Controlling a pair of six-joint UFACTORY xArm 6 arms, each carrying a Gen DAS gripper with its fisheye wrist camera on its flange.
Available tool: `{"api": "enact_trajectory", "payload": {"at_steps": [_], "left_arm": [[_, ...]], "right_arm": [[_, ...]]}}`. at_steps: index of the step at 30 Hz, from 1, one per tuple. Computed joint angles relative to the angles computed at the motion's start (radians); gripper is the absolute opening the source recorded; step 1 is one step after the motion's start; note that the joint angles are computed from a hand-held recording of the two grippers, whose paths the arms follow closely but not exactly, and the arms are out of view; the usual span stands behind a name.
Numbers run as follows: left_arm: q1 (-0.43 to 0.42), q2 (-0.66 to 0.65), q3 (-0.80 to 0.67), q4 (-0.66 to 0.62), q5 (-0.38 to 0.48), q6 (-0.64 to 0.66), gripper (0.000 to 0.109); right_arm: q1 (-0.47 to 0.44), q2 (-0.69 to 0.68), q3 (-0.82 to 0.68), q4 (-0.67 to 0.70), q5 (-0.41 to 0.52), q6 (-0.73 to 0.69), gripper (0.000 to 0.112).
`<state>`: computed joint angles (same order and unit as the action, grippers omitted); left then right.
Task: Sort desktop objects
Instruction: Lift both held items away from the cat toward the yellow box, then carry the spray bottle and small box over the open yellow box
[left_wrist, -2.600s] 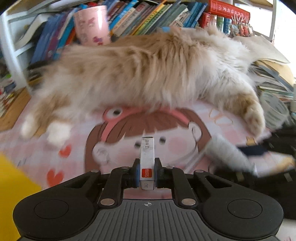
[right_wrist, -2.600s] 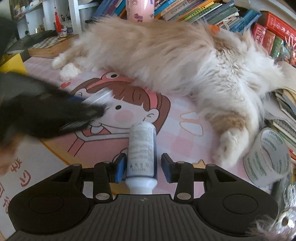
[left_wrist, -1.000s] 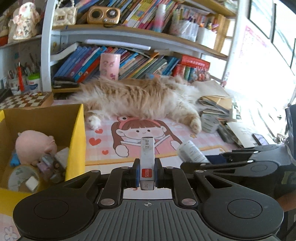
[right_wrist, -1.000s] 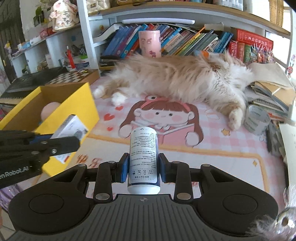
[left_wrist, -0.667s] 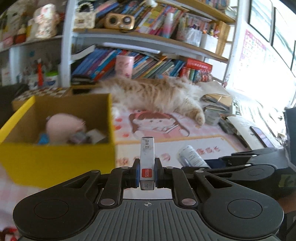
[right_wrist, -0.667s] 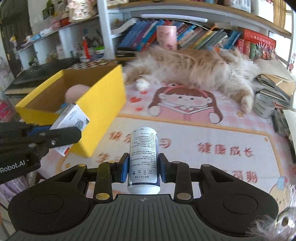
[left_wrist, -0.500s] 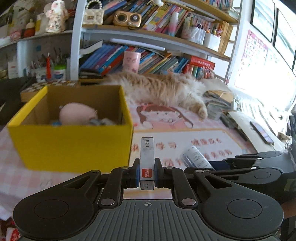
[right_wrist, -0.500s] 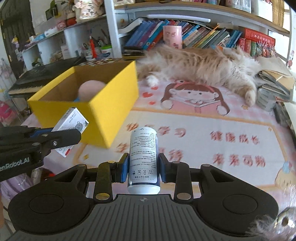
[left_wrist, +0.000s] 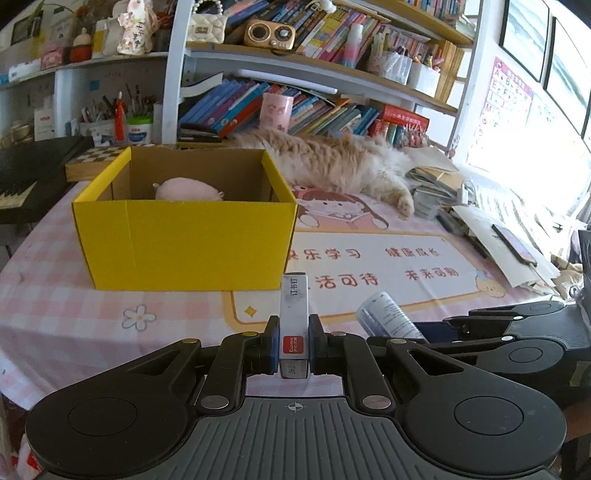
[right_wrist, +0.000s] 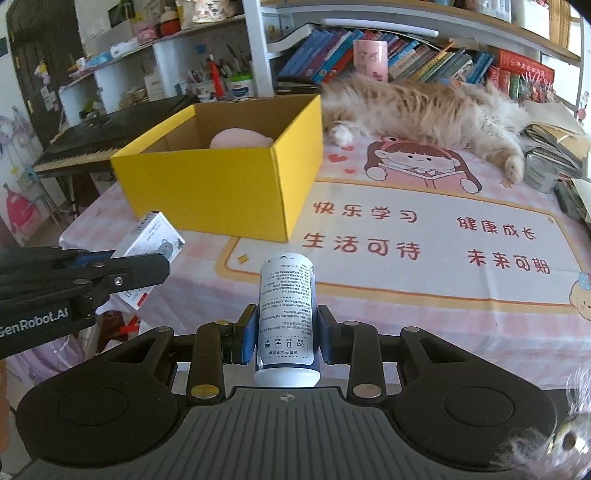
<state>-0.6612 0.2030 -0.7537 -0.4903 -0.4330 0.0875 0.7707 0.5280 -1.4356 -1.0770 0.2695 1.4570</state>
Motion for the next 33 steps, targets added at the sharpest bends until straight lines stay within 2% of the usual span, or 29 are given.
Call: {"api": "enact_trajectory", "payload": {"at_steps": [11,20,28,33], "left_arm": [[-0.041,-0.040,0.053,-0.055,-0.024,0.061,0.013],[-0.073,-0.065,0.082,-0.149,-0.065,0.137,0.013],[-0.075,-0.082,0.108,-0.150,-0.084,0.127,0.013],[-0.062,-0.093,0.125,-0.103,-0.078,0.084,0.013]], "right_arm": [[0.027,-0.034,0.044,-0.073,0.008,0.092,0.030],[0.044,-0.015,0.025,-0.084,-0.024,0.071,0.030],[0.060,-0.009,0.014,-0.085,-0.025,0.056,0.030],[0.067,-0.014,0.018,-0.089,-0.020,0.057,0.030]]}}
